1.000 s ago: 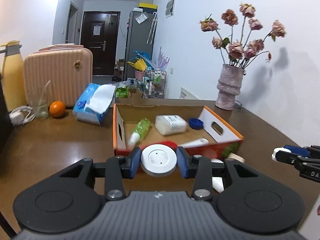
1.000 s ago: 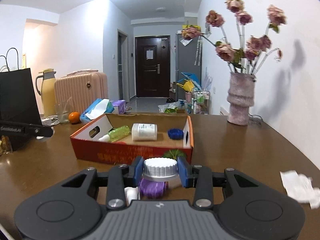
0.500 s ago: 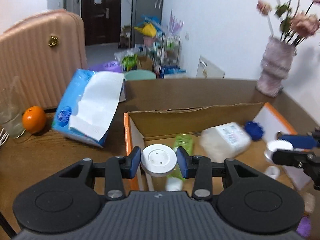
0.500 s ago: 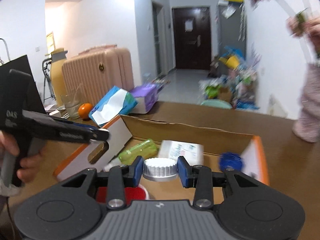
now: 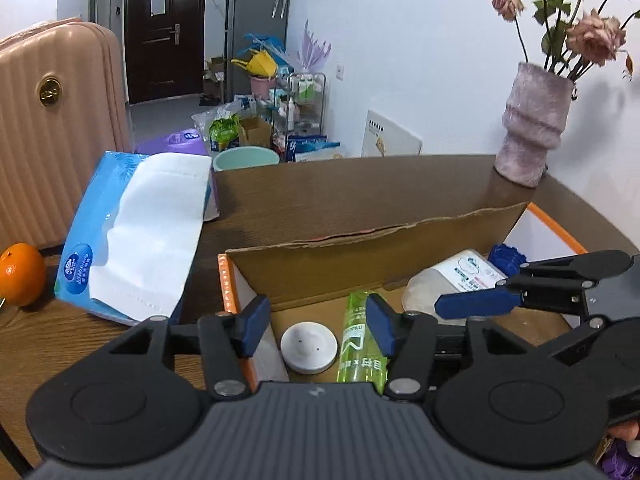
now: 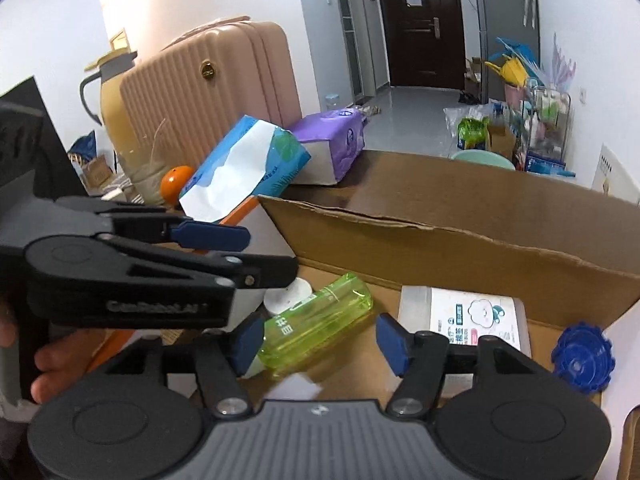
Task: Organize rigid objects
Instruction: 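Carry both white caps into the cardboard box and open both tools, then withdraw both tools from the box back over the table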
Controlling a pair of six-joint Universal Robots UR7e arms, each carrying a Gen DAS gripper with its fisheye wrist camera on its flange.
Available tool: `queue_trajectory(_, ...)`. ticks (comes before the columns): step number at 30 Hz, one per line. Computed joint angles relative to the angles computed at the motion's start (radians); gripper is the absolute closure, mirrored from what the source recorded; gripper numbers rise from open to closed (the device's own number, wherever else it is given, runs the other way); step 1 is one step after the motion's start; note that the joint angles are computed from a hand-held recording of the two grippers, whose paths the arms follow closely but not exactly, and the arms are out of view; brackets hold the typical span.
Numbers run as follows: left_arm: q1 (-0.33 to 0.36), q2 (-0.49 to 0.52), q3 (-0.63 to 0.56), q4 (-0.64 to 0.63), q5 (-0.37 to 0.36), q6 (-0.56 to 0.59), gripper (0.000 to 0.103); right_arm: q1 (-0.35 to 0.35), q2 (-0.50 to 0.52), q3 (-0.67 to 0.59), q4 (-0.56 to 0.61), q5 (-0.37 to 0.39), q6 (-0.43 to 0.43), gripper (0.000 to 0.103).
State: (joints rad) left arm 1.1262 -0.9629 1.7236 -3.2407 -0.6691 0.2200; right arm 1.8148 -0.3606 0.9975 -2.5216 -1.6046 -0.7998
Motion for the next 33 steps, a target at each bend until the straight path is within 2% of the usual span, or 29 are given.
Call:
queue_trajectory(4,0.004,-0.007,0.004,-0.002,-0.027,-0.003,0.041,-0.004,0.005,-0.009,0.003,0.015,0.018,0.041)
queue_trajectory(10,-0.011,0.005,0.01,-0.051,0.018,0.022,0.04,-0.002,0.007,-0.004,-0.014,0.002,0.014,0.041)
queue_trajectory(14,-0.043,-0.005,0.031,-0.046,0.078,-0.006,0.041,0.006,-0.005,0.034,-0.086,-0.018,-0.018,0.041)
queue_trajectory(17,-0.084,-0.037,0.064,-0.045,0.118,-0.053,0.041,0.027,-0.022,0.091,-0.224,-0.094,-0.056,0.037)
queue_trajectory(21,-0.158,-0.098,0.116,-0.03,0.192,-0.104,0.04,0.039,-0.101,0.179,-0.303,-0.126,-0.088,0.034)
queue_trajectory(24,-0.218,-0.115,0.155,-0.078,0.259,-0.081,0.03,0.039,-0.176,0.249,-0.351,-0.132,-0.076,0.03)
queue_trajectory(25,-0.233,-0.115,0.166,-0.076,0.284,-0.084,0.03,0.036,-0.205,0.277,-0.368,-0.131,-0.072,0.029)
queue_trajectory(30,-0.316,-0.183,0.267,0.086,0.353,-0.289,0.028,0.021,-0.326,0.403,-0.44,-0.156,-0.074,0.025)
queue_trajectory(33,-0.366,-0.207,0.321,0.124,0.399,-0.376,0.026,0.01,-0.401,0.5,-0.5,-0.151,-0.09,0.023)
